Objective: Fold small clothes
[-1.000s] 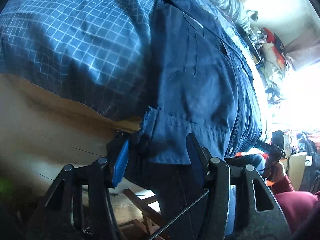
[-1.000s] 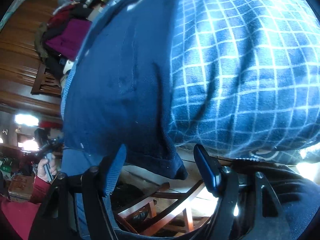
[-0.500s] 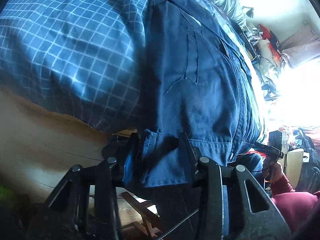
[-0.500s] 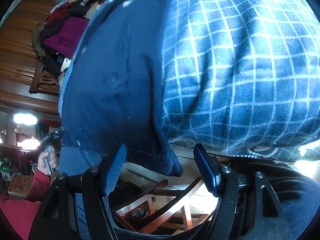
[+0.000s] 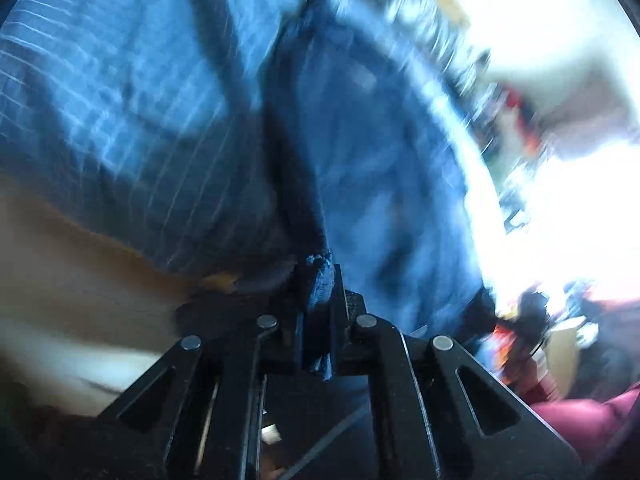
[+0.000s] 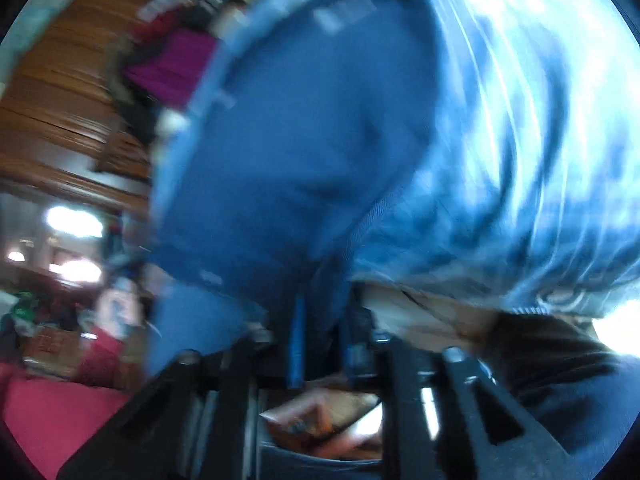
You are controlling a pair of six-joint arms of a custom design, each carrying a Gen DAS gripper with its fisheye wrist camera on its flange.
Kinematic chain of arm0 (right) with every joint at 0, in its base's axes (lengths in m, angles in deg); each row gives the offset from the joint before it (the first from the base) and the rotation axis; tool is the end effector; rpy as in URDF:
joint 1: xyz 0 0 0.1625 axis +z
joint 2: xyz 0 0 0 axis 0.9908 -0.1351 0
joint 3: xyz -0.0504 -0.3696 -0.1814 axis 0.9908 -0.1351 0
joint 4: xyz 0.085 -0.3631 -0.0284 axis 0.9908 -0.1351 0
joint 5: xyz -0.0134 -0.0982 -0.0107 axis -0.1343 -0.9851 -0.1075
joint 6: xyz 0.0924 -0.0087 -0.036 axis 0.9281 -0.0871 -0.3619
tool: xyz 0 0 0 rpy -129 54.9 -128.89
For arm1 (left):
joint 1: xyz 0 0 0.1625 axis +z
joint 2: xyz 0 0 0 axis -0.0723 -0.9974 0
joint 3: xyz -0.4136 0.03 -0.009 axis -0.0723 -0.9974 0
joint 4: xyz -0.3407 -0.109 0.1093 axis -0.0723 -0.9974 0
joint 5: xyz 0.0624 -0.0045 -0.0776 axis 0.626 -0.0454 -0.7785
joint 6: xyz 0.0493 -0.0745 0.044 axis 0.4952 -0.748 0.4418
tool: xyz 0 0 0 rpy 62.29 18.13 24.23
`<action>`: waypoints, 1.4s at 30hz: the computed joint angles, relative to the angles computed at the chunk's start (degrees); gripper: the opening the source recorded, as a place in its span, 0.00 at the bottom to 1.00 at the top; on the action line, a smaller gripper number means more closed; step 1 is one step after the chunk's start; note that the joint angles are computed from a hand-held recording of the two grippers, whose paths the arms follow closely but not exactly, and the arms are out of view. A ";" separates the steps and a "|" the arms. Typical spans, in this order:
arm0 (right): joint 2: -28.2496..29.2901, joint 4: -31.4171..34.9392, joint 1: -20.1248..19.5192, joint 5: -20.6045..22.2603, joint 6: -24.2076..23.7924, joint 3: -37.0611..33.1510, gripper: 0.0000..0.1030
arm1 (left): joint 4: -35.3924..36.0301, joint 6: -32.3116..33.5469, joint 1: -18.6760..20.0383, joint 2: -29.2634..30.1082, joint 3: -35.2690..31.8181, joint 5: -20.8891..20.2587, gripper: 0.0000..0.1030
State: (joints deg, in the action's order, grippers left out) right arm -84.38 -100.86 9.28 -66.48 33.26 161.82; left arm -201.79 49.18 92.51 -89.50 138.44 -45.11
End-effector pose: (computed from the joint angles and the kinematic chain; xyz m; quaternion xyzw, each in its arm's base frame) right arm 0.1473 -0.3860 0.1044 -0.0332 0.9880 -0.1501 0.0181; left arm 0.1208 -0.4482 0.3481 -0.0059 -0.9782 0.2076 0.0034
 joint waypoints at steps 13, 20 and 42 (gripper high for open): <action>-5.78 -0.92 5.91 9.56 2.52 -13.84 0.12 | -14.72 -6.30 -3.55 5.17 -9.10 -11.66 0.08; 2.44 10.60 4.25 8.56 2.38 -35.93 0.12 | -9.97 -5.35 -7.32 15.92 -25.33 -6.63 0.08; 38.20 41.95 0.94 -20.82 -10.34 -92.10 0.44 | -0.80 3.61 -5.38 36.15 -47.39 16.65 0.51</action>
